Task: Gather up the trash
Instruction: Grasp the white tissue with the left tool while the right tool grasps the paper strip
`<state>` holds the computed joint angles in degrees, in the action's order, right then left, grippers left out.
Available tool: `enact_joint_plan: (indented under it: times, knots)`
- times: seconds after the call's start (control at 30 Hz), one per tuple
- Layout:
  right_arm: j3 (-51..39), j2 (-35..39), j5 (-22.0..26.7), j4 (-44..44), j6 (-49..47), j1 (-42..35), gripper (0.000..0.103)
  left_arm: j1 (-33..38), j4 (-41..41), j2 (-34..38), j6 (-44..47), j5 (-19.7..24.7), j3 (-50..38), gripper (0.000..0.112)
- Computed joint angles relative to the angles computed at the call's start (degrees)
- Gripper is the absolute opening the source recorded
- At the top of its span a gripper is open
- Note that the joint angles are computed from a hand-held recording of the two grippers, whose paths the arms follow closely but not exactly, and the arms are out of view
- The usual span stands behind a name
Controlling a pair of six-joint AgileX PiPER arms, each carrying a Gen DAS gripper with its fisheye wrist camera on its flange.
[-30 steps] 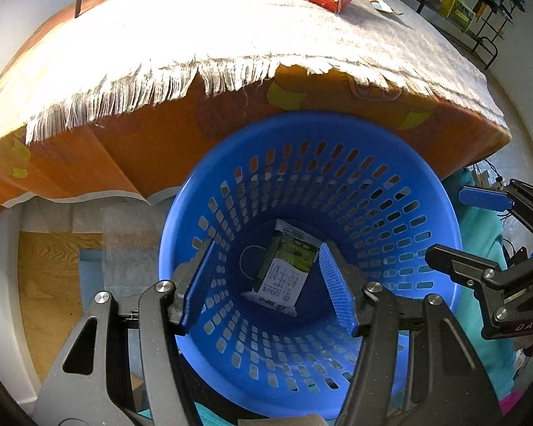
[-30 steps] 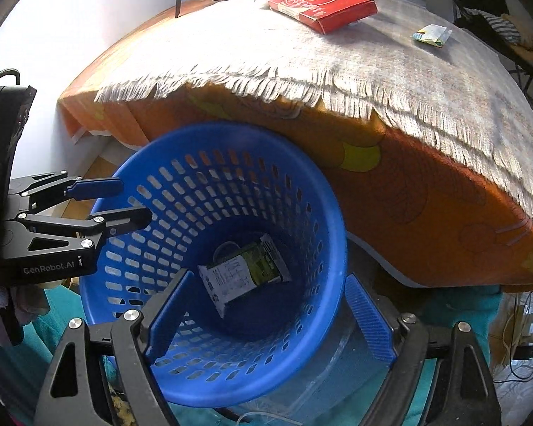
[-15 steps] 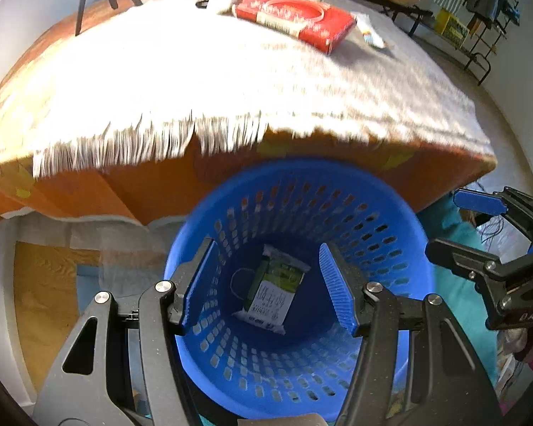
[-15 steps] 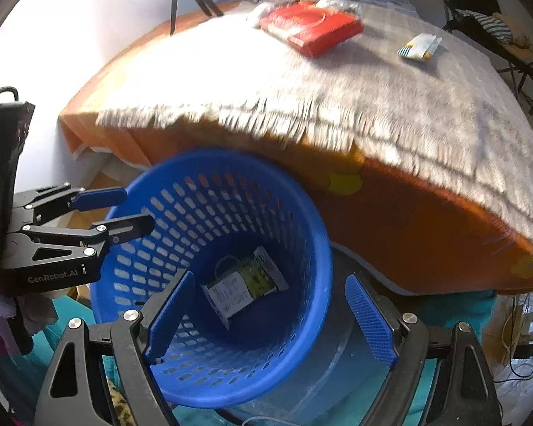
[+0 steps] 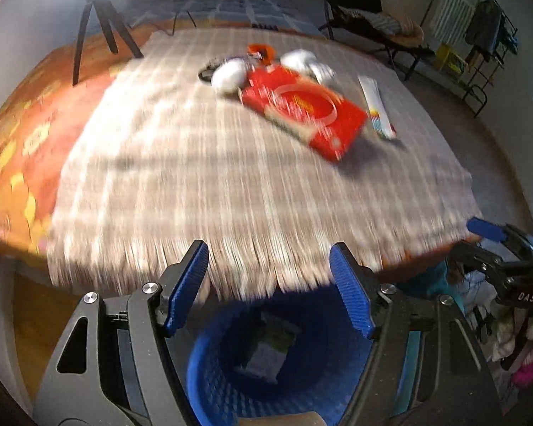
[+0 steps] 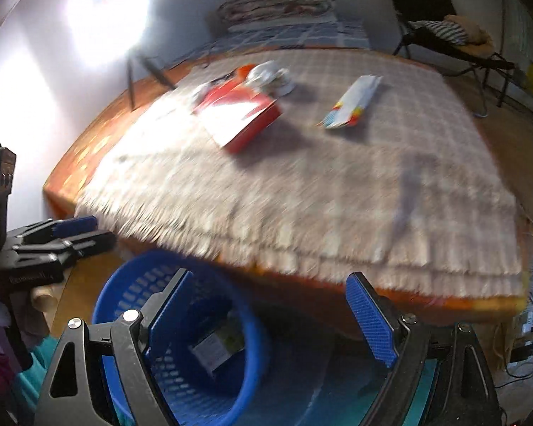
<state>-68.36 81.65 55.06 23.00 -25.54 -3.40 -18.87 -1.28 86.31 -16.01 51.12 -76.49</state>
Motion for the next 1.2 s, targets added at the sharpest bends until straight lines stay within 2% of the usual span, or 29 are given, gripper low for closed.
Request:
enact_joint_plan:
  times: [0.17,0.27,0.57,0.93,1.03,1.2]
  knots:
    - [-6.16,3.94,0.63,-0.60,0.91,-1.96,0.090,3.61,-1.41,6.44,2.69,0.72,-8.73,0.073]
    - [-10.23,6.81,0.40,-0.07,1.40,-3.11,0.098,6.04,-3.12,10.17,4.11,1.00,-13.51,0.073]
    - [-24.49,17.18,1.75,-1.60,6.06,-2.28,0.098,10.98,-8.86,21.16,6.54,1.81,-27.36,0.073]
    - [-42.43,31.28,6.24,-2.69,12.55,-1.44,0.098,11.77,-8.81,35.26,4.47,6.55,-46.61,0.073]
    - [-47.17,34.93,7.35,-3.32,14.28,-1.10,0.098,12.27,-8.75,39.42,4.08,8.72,-52.69,0.068]
    - [-55.80,41.44,9.66,-5.81,16.50,-0.03,0.098,12.94,-9.47,45.36,3.82,12.43,-61.09,0.066]
